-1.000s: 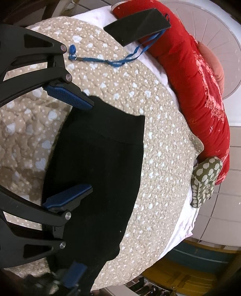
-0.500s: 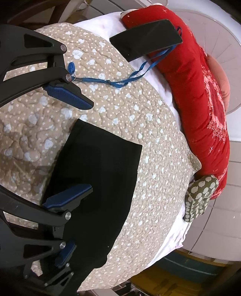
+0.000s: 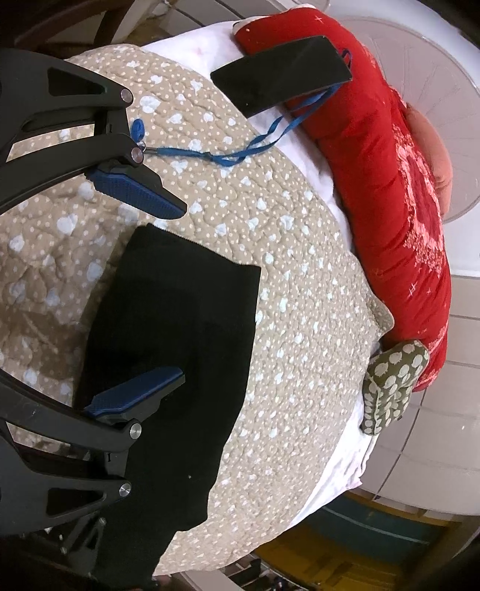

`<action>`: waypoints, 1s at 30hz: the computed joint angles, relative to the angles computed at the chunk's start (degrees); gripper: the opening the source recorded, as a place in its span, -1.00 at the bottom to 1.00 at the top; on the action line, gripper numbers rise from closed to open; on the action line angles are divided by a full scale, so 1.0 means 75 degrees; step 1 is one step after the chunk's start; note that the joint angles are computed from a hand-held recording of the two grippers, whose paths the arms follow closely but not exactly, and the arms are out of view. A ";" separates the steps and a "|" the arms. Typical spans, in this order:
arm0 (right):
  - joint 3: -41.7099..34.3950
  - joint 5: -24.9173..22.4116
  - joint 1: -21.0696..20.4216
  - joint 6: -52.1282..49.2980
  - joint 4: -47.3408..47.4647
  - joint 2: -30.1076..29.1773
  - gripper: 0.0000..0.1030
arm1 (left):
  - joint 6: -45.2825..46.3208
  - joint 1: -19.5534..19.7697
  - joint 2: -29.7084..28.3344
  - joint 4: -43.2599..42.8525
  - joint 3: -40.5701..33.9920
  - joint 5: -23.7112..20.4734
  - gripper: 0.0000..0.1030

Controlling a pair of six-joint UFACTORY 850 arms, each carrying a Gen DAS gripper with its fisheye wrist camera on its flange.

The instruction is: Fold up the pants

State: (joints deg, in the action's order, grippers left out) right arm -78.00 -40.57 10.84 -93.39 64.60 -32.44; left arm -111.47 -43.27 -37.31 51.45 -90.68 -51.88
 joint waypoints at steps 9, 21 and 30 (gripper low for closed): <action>-0.0346 -0.0273 -0.0621 0.0417 0.0719 0.0100 -0.38 | 0.0342 -0.0038 -0.0340 -0.0029 -0.0517 0.0069 0.60; -0.1796 0.1056 -0.0437 0.2413 -0.0387 -0.1180 -0.39 | 0.1139 0.0156 -0.0930 -0.0693 -0.1056 0.0112 0.60; -0.0888 0.0892 -0.0641 0.1593 0.0014 -0.0316 -0.39 | 0.0969 0.0079 -0.0765 -0.0577 -0.0919 0.0125 0.60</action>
